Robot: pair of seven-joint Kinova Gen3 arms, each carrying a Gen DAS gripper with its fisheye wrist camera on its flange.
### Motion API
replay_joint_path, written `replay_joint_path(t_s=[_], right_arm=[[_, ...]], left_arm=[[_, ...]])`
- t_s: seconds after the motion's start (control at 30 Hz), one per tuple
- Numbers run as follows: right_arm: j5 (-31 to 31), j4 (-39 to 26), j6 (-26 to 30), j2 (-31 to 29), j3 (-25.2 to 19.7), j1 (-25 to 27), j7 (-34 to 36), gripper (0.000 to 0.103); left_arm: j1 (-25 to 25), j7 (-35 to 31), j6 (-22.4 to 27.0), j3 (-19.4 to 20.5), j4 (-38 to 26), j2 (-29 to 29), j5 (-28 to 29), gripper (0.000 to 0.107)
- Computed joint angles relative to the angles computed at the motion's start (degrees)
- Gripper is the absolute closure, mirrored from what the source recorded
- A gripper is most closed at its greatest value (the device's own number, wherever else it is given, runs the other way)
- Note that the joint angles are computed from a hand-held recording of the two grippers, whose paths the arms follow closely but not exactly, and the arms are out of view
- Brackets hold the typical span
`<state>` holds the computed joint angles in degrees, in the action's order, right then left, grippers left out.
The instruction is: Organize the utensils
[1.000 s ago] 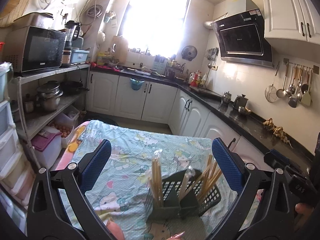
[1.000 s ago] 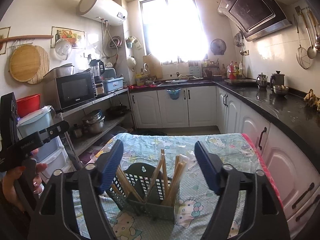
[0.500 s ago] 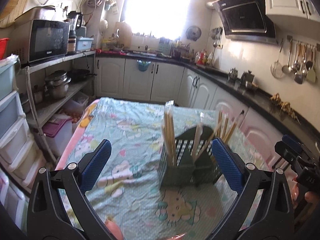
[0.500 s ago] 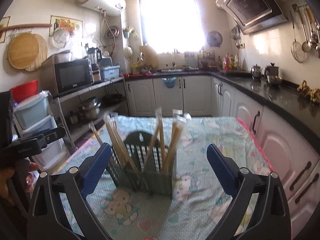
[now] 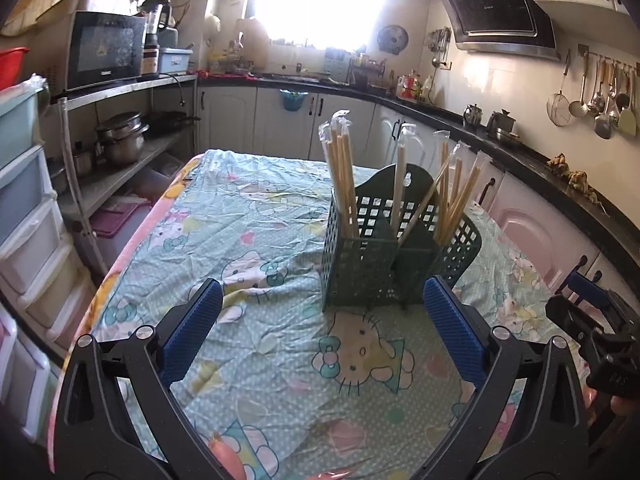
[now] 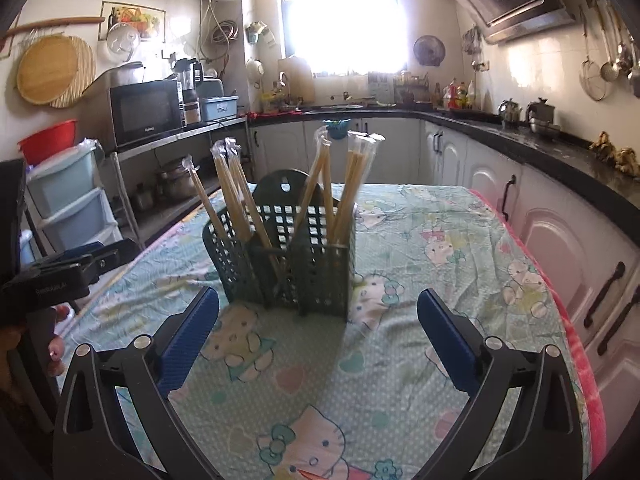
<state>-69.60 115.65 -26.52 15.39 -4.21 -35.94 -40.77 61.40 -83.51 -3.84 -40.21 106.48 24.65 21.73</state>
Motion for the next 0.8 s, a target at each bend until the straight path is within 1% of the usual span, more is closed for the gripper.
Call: replay_joint_path(t_s=[0.03,0.07,0.13,0.2,0.23,0.27,0.3,0.37,0.47,0.53,0.57,0.6,0.63,0.67,0.7,0.73,0.8], right_arm=[[1.5,0.6,-0.9,0.2,-0.4,-0.1,-1.3,0.006],[2.2,1.3,-2.6,0.6,-0.6,-0.7,-2.0,0.006],[4.1,3.1,-7.1,1.4,-1.5,-2.1,-4.3,0.006],[5.1,4.6,-10.9,2.3,-5.3,-0.6,-5.4,0.006],[5.5,5.4,-12.9,2.8,-6.3,-0.8,-6.2,0.006],[5.7,6.3,-15.2,3.4,-6.3,-2.0,-7.7,0.006],[6.1,7.3,-17.5,4.0,-5.2,-4.1,-10.0,0.006],[6.6,9.3,-22.2,5.1,-4.8,-6.5,-14.7,0.006],[6.6,11.0,-29.2,7.3,-0.8,-13.4,-18.5,0.006],[7.4,12.2,-33.9,8.7,2.6,-18.2,-20.8,0.006],[7.8,12.9,-36.2,9.4,3.1,-19.5,-21.8,0.006],[8.1,13.4,-38.2,9.9,2.5,-19.7,-22.4,0.006],[8.3,13.6,-39.6,10.3,1.0,-18.9,-22.5,0.006],[8.5,13.8,-41.2,10.7,-1.6,-17.1,-22.4,0.006],[8.2,13.5,-42.0,10.9,-4.1,-15.2,-21.7,0.006],[7.6,13.3,-42.3,10.9,-5.6,-14.1,-21.0,0.006],[6.7,13.1,-41.6,10.6,-6.0,-13.9,-20.8,0.006]], left_arm=[[1.2,0.4,-1.7,-0.9,1.2,0.3,0.7,0.015],[1.6,0.1,-3.6,-0.7,2.3,0.3,1.6,0.015],[1.4,-0.9,-6.5,0.8,4.0,0.0,2.8,0.015],[1.6,-1.8,-9.7,1.9,5.9,-0.1,4.2,0.015],[1.7,-2.7,-11.4,2.5,6.8,-0.2,5.4,0.015],[2.0,-2.7,-13.7,2.9,8.1,-0.2,5.6,0.015],[2.5,-3.1,-16.0,3.1,9.3,0.0,6.6,0.015],[3.1,-3.8,-20.5,4.0,11.4,0.1,9.1,0.015],[2.6,-3.3,-27.0,6.9,14.3,0.5,10.9,0.015],[2.9,-4.6,-29.8,8.1,15.2,1.0,13.1,0.015],[4.2,-5.6,-30.8,7.4,15.3,1.7,14.4,0.015],[4.4,-6.1,-31.9,7.7,15.6,2.1,14.9,0.015],[3.7,-5.9,-33.5,9.1,16.0,2.3,14.4,0.015],[1.9,-5.1,-35.1,11.3,16.7,2.1,13.0,0.015],[1.0,-4.3,-36.2,12.5,17.2,2.1,12.1,0.015],[0.3,-4.4,-37.2,13.6,17.5,2.3,12.0,0.015],[0.1,-5.9,-37.8,14.6,17.2,2.9,13.0,0.015]])
